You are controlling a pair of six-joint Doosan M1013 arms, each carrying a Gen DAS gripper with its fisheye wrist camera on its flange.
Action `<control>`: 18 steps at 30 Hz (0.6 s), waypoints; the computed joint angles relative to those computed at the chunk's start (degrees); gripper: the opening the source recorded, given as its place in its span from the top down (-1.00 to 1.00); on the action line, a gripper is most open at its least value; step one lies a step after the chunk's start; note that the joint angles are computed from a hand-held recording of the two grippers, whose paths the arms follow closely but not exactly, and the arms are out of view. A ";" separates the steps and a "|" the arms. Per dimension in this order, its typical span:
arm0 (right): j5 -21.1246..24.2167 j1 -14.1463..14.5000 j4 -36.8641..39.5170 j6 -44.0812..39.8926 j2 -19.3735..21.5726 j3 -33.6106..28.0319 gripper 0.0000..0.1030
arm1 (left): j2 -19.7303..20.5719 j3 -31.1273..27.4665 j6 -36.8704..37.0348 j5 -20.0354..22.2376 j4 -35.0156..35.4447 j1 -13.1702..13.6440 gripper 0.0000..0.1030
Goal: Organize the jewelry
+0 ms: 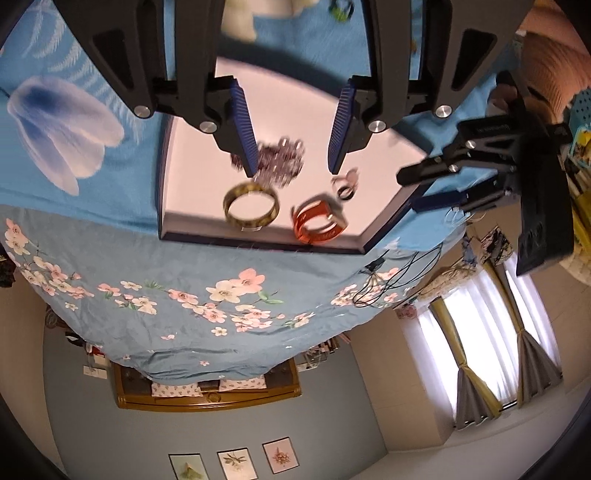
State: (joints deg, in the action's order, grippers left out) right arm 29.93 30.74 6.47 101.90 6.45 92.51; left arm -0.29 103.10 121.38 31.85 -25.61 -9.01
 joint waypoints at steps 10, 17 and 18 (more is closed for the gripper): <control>3.18 2.38 -6.33 5.72 -5.66 7.61 0.28 | -5.79 6.72 7.63 2.37 -6.57 0.75 -0.21; 4.97 4.87 -10.01 8.27 -6.86 9.92 0.44 | -6.77 8.98 7.88 4.57 -5.88 -0.29 -0.23; 5.45 5.39 -11.03 8.60 -6.69 9.88 0.48 | -6.80 9.09 7.70 5.00 -5.78 -0.33 -0.23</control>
